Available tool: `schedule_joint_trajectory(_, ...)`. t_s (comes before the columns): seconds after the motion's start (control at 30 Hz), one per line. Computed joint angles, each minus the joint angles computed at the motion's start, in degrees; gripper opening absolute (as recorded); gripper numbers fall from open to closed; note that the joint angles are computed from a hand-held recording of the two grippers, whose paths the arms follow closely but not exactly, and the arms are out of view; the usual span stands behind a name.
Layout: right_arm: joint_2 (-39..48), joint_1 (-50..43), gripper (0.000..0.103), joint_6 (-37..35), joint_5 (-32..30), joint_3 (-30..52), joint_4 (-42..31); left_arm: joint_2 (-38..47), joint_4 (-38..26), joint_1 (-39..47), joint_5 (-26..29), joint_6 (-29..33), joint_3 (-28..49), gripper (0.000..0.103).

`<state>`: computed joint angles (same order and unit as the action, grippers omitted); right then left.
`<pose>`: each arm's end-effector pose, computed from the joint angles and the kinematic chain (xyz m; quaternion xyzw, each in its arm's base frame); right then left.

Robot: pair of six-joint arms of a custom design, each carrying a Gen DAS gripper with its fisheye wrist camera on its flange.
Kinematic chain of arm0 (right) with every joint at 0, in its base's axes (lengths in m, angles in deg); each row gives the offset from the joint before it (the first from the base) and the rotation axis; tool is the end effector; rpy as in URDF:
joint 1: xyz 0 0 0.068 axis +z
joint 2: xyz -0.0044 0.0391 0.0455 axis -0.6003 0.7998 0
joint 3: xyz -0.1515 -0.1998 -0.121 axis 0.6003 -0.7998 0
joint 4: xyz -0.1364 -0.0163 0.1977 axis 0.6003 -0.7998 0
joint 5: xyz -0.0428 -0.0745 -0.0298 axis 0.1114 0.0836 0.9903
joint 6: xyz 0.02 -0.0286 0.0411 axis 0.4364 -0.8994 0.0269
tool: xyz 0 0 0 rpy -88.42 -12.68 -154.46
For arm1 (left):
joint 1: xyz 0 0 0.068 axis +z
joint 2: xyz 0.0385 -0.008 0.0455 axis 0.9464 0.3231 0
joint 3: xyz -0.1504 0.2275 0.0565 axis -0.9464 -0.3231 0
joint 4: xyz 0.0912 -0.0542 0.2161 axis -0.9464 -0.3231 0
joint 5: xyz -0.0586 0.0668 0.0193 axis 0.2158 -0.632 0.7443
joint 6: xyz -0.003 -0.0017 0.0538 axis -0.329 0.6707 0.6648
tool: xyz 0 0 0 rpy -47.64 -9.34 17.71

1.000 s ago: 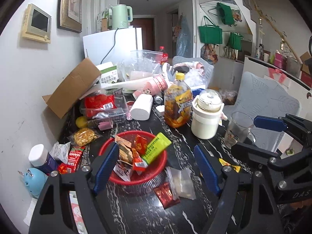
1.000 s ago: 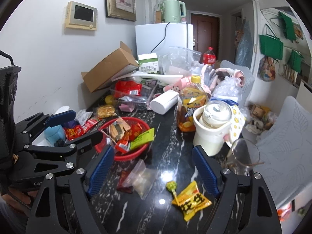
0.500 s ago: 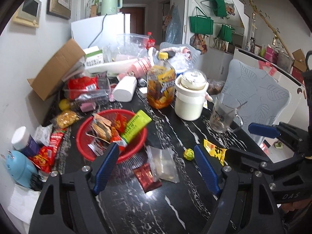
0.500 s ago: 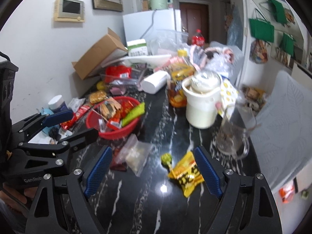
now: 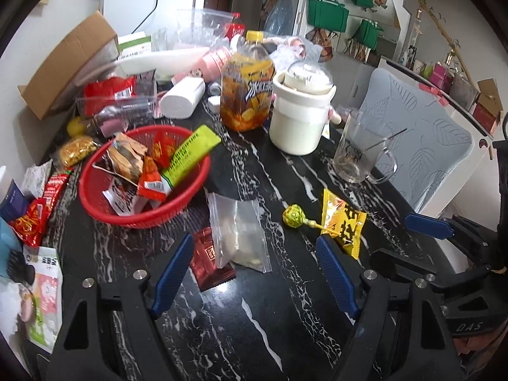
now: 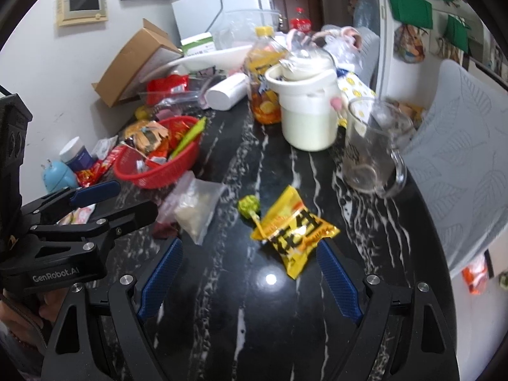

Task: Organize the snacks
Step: 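Move both open grippers back toward the zip bag and yellow pack, then grasp the clear zip bag with the left gripper while the right grasps the yellow peanut pack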

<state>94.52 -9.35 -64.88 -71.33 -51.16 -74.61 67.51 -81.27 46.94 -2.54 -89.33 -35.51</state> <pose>0.1801 0.0887 0.1855 -0.0355 0.9321 0.0877 0.3497 0.2177 -0.0999 0.1725 0.1479 0.9157 -0.1230 0.3529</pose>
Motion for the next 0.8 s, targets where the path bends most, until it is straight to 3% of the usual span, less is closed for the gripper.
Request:
schedule_joint_trajectory(0.27, 4.88, -6.22, 0.087, -2.87, -4.28, -1.79, 4.20, 9.02, 3.69, -1.24, -2.62, -0.79, 2.23, 0.079)
schedule_joint_trajectory(0.8, 22.11, -14.94, 0.087, -10.85, -10.45, 2.38, 11.66, 24.55, 2.63, -0.61, -4.32, -0.28, 13.22, 0.079)
